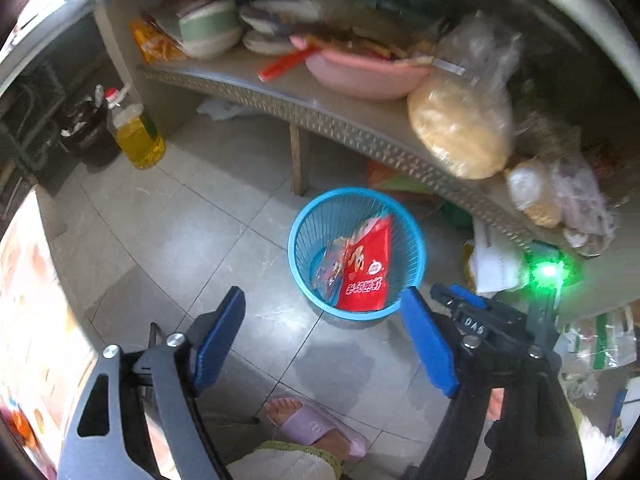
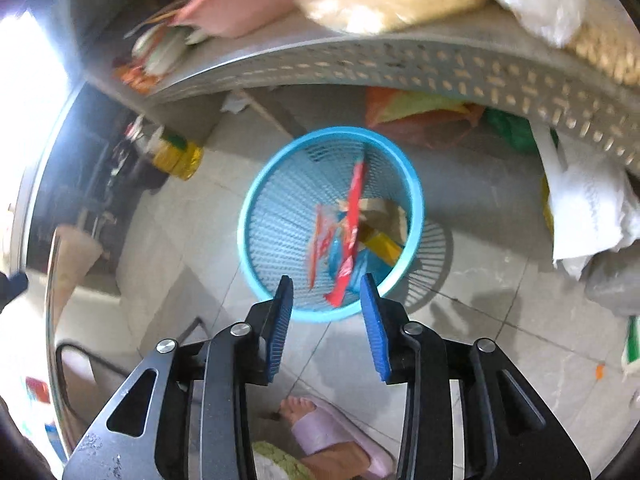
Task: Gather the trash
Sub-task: 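Bring both empty grippers back toward the table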
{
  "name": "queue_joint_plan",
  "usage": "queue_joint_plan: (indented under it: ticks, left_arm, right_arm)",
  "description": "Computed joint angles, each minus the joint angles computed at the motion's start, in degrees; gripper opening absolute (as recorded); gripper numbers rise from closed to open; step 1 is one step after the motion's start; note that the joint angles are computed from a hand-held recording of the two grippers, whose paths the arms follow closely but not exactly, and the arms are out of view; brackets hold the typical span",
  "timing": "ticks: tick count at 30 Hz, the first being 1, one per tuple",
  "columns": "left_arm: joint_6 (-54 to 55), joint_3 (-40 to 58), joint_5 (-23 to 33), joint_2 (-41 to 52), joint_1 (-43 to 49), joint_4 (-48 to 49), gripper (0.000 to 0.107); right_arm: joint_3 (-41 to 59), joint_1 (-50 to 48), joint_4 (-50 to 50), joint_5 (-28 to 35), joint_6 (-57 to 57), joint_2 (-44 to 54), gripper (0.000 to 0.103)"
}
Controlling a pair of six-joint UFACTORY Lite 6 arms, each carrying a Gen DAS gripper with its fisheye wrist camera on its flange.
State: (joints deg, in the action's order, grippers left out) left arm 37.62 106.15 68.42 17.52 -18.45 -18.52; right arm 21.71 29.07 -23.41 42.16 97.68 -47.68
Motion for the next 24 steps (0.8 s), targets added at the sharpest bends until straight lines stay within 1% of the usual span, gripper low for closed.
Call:
queue_joint_plan:
  ticks: [1, 2, 4, 7, 10, 11, 13, 14, 15, 16, 18, 19, 20, 24]
  left_arm:
    - [2.09, -2.15, 0.24, -3.18, 2.52, -2.58, 0.080]
    - [3.87, -4.53, -0.12, -5.99, 4.59, -4.70, 0.080]
    - [9.15, -9.67, 0.40, -13.27, 10.49, -9.86, 0.084]
    - [15.21, -12.10, 4.87, -18.42, 18.05, -13.94, 0.085]
    - [19.93, -13.75, 9.67, -22.52, 27.02, -15.70, 0.087]
    - [21.20, -13.82, 10.90, -23.06, 29.58, -16.16, 0.087]
    - [24.17, -13.25, 14.02, -23.18, 35.72, -17.32, 0.089]
    - [25.22, -12.53, 15.69, -22.62, 38.07, -17.78, 0.092]
    - [26.35, -11.53, 17.58, -21.88, 40.94, -18.15, 0.095]
    - [27.43, -11.36, 18.66, -21.76, 43.67, -18.47, 0.096]
    - [29.40, -10.70, 19.78, -21.15, 48.75, -19.52, 0.096]
    - [30.46, -10.36, 20.58, -20.76, 51.93, -20.59, 0.096]
    - [31.15, -9.77, 21.63, -20.19, 54.38, -21.47, 0.097]
    - [32.94, -3.94, 27.32, -14.78, 65.49, -26.27, 0.097]
  right_arm:
    - [2.38, 4.62, -2.46, 3.30, 3.14, 0.46, 0.042]
    - [4.21, 8.34, -4.32, 5.95, 5.54, 0.95, 0.044]
    - [9.66, 16.39, -8.23, 12.08, 9.74, 3.45, 0.051]
    - [18.35, 25.52, -12.68, 19.62, 12.36, 8.02, 0.058]
    - [25.58, 30.00, -15.10, 22.77, 11.94, 10.58, 0.064]
    - [29.32, 32.08, -16.43, 25.12, 11.44, 12.58, 0.065]
    - [36.57, 35.59, -18.67, 29.78, 9.65, 17.35, 0.072]
    - [41.22, 37.80, -20.18, 32.66, 8.16, 20.45, 0.074]
    - [44.37, 38.98, -21.17, 34.00, 7.36, 23.04, 0.080]
    - [49.13, 40.49, -22.24, 36.03, 5.40, 26.56, 0.084]
    - [55.31, 42.14, -23.39, 37.93, 2.92, 31.24, 0.086]
    - [59.15, 42.83, -23.93, 38.81, 1.21, 34.29, 0.090]
    - [61.41, 42.84, -23.94, 39.24, -0.26, 36.13, 0.092]
    - [73.63, 44.14, -25.60, 42.48, -5.43, 46.06, 0.095]
